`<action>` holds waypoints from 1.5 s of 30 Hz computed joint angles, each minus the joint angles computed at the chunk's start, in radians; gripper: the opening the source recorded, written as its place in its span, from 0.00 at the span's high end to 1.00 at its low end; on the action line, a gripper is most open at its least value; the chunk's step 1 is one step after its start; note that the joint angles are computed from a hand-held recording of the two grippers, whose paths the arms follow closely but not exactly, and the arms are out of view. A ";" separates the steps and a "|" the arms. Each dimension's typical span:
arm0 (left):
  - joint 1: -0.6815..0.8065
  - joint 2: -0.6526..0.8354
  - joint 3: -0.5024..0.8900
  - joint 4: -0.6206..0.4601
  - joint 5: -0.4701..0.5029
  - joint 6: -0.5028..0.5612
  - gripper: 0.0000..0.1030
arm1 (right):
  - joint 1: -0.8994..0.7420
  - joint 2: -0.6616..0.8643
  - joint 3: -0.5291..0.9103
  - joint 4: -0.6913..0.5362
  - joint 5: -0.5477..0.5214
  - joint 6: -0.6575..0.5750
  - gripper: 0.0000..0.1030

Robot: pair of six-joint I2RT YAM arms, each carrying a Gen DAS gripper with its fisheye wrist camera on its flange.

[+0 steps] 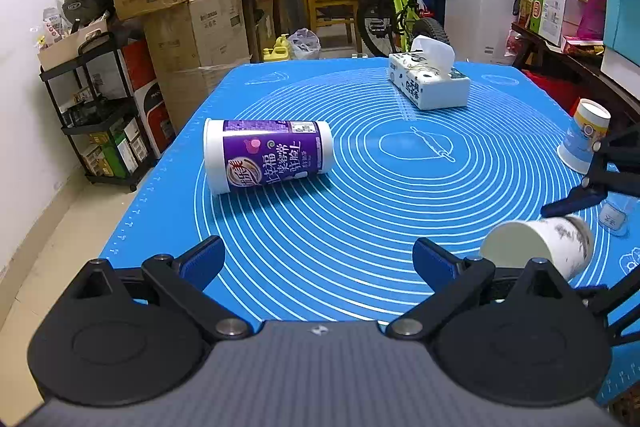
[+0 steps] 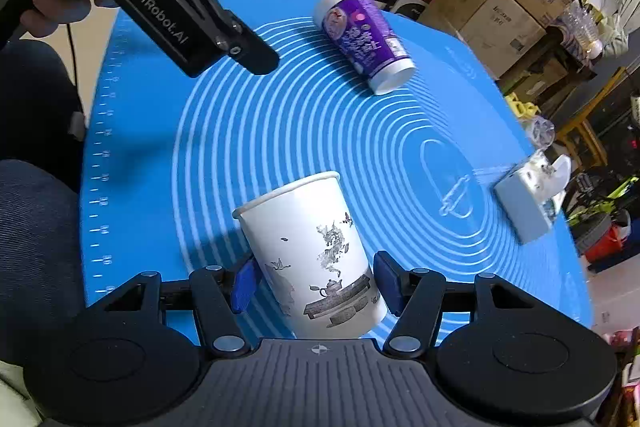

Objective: Flip cup upside down
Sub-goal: 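Lift the white cup with the right tool toward the left tool, then rotate the right tool to turn the white cup mouth-down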

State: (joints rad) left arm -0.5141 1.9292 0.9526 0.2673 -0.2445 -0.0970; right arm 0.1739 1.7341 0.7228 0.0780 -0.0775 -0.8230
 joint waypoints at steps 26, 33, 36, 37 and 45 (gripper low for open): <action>-0.025 0.008 -0.014 -0.011 0.007 0.021 0.04 | -0.017 0.051 -0.025 0.080 0.008 0.033 0.25; -0.034 0.010 -0.014 -0.009 0.006 0.027 0.04 | -0.017 0.048 -0.024 0.083 0.004 0.030 0.19; -0.033 0.010 -0.014 -0.010 0.007 0.028 0.04 | -0.021 0.041 -0.021 0.068 -0.008 0.030 0.08; -0.033 0.010 -0.014 -0.010 0.007 0.028 0.04 | -0.022 0.039 -0.024 0.074 -0.006 0.029 0.06; -0.036 0.006 -0.014 -0.009 0.004 0.029 0.04 | -0.023 0.026 -0.034 0.080 -0.009 0.037 0.06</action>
